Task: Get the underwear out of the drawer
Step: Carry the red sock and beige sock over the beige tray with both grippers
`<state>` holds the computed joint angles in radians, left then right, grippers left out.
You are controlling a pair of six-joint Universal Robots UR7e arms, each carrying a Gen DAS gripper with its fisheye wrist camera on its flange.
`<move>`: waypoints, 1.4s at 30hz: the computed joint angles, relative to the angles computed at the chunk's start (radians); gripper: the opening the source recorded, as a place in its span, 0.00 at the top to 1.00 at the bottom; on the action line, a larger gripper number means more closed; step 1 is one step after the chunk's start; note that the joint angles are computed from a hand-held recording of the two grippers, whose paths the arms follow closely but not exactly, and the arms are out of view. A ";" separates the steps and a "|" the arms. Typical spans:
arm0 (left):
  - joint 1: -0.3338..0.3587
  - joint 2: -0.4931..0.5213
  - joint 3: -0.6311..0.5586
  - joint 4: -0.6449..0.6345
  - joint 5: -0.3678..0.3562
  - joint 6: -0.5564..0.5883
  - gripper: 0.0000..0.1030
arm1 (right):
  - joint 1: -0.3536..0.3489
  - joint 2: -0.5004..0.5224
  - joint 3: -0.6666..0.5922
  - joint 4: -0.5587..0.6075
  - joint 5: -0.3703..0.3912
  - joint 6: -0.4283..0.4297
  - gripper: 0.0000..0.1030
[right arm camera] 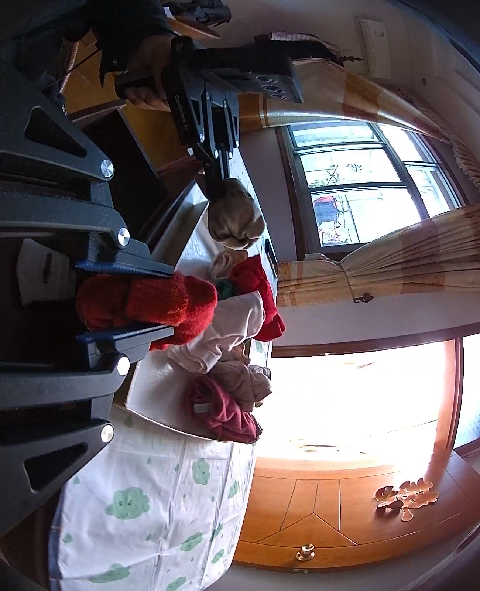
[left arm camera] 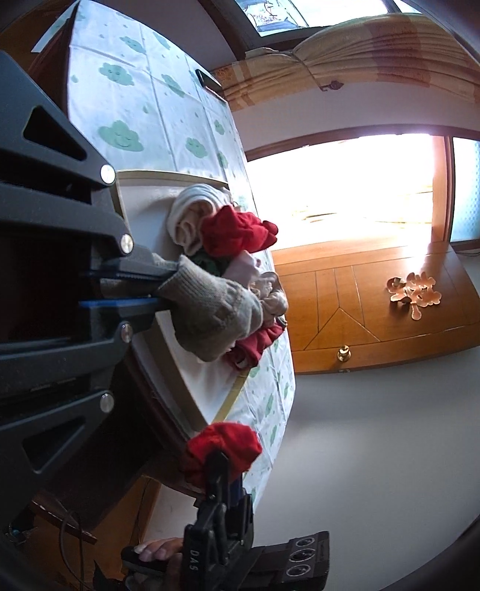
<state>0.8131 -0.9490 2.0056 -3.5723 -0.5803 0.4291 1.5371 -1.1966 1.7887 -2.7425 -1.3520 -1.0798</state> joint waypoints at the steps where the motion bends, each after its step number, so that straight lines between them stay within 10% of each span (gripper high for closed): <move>1: 0.000 0.002 -0.008 0.009 0.001 0.000 0.95 | 0.004 0.007 -0.009 0.001 -0.007 0.002 0.75; 42: 0.075 0.110 -0.249 0.363 0.012 -0.116 0.95 | 0.080 0.212 -0.276 0.022 -0.234 0.115 0.75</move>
